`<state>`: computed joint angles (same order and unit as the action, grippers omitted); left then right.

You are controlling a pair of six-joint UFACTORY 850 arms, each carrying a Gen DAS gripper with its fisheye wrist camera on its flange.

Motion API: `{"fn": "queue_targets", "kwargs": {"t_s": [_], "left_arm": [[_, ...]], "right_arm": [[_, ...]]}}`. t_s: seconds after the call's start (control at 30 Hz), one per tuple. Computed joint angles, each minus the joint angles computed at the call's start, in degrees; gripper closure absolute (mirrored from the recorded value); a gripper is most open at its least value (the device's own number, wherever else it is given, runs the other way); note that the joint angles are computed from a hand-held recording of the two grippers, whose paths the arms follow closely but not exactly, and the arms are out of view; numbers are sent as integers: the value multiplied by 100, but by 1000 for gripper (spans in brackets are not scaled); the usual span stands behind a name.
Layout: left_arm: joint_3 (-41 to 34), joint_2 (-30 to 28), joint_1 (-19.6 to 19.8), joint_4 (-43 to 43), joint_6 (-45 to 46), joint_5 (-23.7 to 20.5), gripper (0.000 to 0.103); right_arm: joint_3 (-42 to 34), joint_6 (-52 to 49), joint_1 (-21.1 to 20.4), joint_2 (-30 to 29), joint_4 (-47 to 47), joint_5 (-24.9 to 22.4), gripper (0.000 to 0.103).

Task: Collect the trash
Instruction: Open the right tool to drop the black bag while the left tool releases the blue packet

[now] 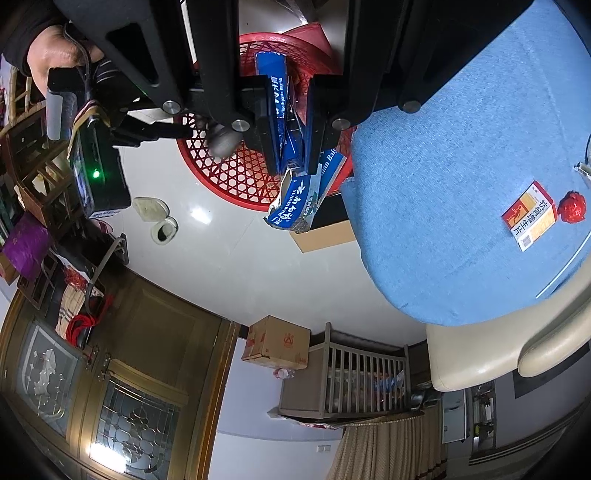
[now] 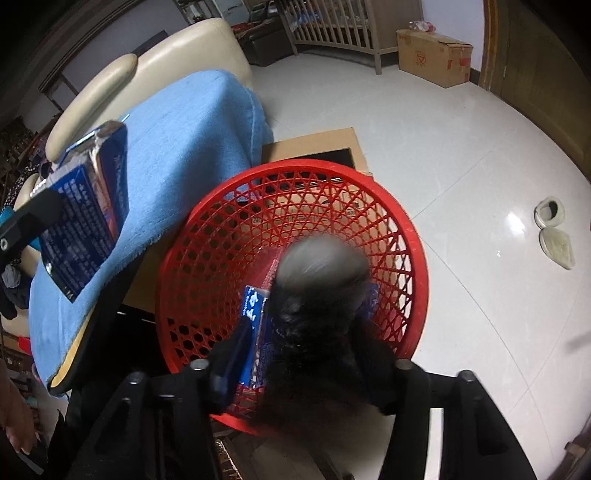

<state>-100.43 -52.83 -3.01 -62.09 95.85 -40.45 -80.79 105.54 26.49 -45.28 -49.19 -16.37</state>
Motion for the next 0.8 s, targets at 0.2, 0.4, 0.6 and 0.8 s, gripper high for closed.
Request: {"fn": "queue_targets", "kwargs": {"t_s": [0.2, 0.4, 0.6, 0.8], "left_arm": [[-6, -9, -28, 85, -98, 28, 89], [-44, -50, -78, 235, -210, 44, 89], [-162, -145, -111, 445, -381, 18, 89], [-267, -269, -148, 630, -539, 0, 89]], "right_arm": [[191, 869, -52, 131, -743, 84, 39], [417, 2222, -76, 281, -1887, 127, 37], [659, 3802, -151, 411, -3190, 168, 37], [832, 4623, -183, 509, -3887, 173, 37]]}}
